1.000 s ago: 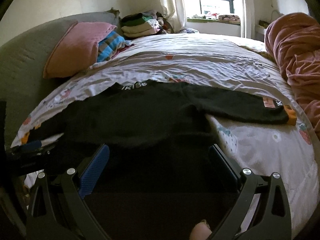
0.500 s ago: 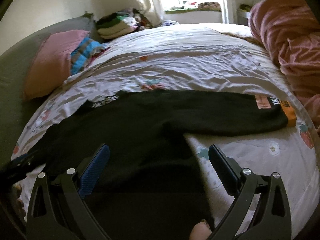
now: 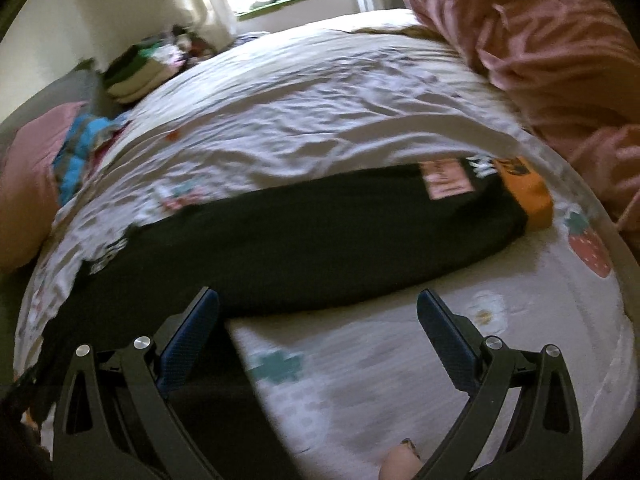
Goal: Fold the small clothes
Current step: 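Move the right gripper to the orange sleeve cuff and grasp it, then lift the sleeve with the right gripper and fold it across the shirt body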
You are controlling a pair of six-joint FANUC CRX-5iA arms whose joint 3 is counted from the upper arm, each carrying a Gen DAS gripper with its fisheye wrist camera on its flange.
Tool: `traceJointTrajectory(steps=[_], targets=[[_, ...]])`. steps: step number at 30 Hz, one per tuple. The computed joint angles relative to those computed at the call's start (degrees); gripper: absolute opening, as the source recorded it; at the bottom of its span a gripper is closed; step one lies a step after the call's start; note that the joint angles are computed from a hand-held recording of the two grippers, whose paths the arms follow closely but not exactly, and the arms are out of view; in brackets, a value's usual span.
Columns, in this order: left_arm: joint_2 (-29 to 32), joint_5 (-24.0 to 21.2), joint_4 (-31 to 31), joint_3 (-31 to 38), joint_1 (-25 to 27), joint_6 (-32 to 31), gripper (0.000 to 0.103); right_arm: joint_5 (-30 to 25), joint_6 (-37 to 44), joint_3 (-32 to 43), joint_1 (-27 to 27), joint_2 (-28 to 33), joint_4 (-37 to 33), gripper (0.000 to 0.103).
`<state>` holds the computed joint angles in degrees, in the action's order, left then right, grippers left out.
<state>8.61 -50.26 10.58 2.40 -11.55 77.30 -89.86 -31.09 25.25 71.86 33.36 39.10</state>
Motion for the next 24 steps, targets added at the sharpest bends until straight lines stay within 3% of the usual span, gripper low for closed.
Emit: traceJointTrajectory(steps=[12,19,21,22,23,24], targets=[[5.2,-2.21,-6.18,5.92,-2.6,4.86,0.094,5.36,-14.46,-18.86,-1.57,-11.55,-5.36,0.099],[8.25,-4.45,-6.6,8.95,-2.55,6.52,0.094,10.16,-21.36,-27.02,-2.91,-15.65,-1.69,0.097],[8.38,-4.2,-5.84,8.9,-2.14,6.57,0.094,10.28,-23.72,-28.55,-3.33,-16.25,-0.56,0.076],[8.15,-3.65,-5.04,8.43,-1.84,6.36,0.094,10.5,-25.32,-29.76,-3.49,-16.79,0.33,0.07],[7.75,-2.93,-3.92,7.75,-1.4,6.03,0.094,10.55,-26.85,-30.65,-3.52,-17.24,0.87,0.054],[7.41,-2.49,-3.14,7.26,-1.07,5.71,0.094,10.48,-28.26,-31.31,-3.47,-17.57,1.5,0.031]])
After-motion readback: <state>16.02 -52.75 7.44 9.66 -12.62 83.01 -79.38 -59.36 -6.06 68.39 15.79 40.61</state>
